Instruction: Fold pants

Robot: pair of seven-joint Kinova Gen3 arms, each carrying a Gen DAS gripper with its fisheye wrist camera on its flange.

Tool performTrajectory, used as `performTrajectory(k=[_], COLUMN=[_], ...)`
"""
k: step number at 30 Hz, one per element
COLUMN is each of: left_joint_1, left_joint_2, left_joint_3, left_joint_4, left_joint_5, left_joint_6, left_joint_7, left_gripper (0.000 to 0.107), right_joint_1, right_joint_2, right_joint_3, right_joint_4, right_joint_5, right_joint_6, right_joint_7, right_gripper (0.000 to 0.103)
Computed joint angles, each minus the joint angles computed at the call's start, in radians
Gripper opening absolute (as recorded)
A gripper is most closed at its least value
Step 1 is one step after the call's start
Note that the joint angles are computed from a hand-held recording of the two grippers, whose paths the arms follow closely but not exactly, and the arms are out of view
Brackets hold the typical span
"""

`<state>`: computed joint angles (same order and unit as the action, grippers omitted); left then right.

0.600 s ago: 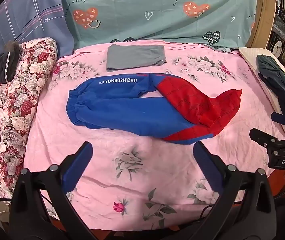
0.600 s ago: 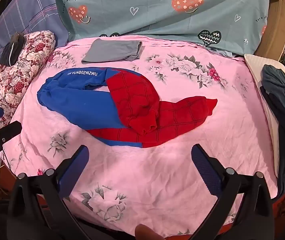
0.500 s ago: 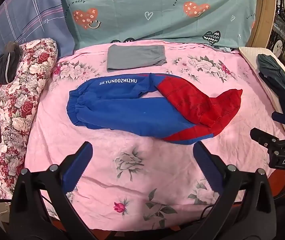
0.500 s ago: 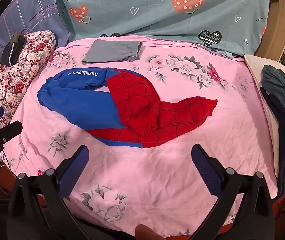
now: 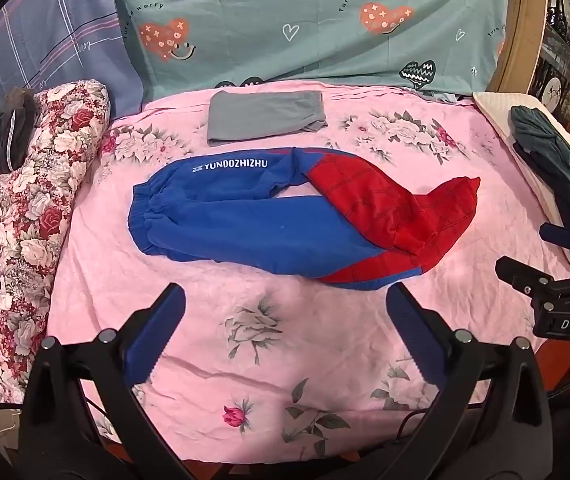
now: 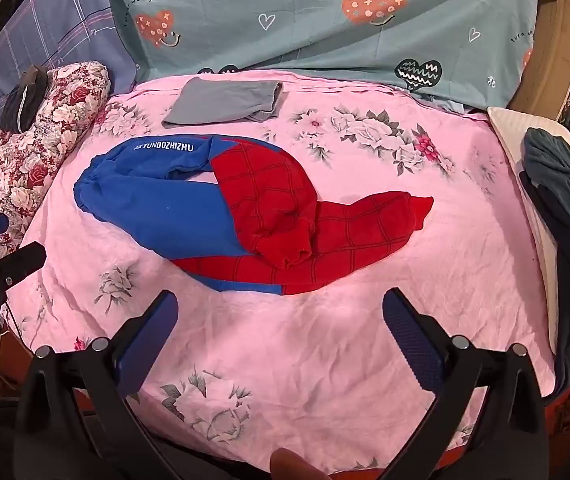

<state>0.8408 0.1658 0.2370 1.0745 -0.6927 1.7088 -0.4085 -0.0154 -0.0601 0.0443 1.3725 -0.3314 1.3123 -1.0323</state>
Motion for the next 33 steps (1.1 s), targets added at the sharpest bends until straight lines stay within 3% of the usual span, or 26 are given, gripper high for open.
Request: performTrajectory(k=[33], left_joint_1=[-0.013], left_joint_2=[-0.003], left_joint_3=[0.001], left_joint_4=[0.02], left_joint_5=[0.013], left_joint_6=[-0.017], left_joint_7=[0.0], left_gripper=[0.101], right_joint_1=[-0.008], right_joint_2=[0.009], right_joint_3=[-0.006], right_joint_4=[-0.001], right_joint_5=[0.001], right_joint_6=[0.001], right_joint_7=[-0.006], right_gripper=[0.102])
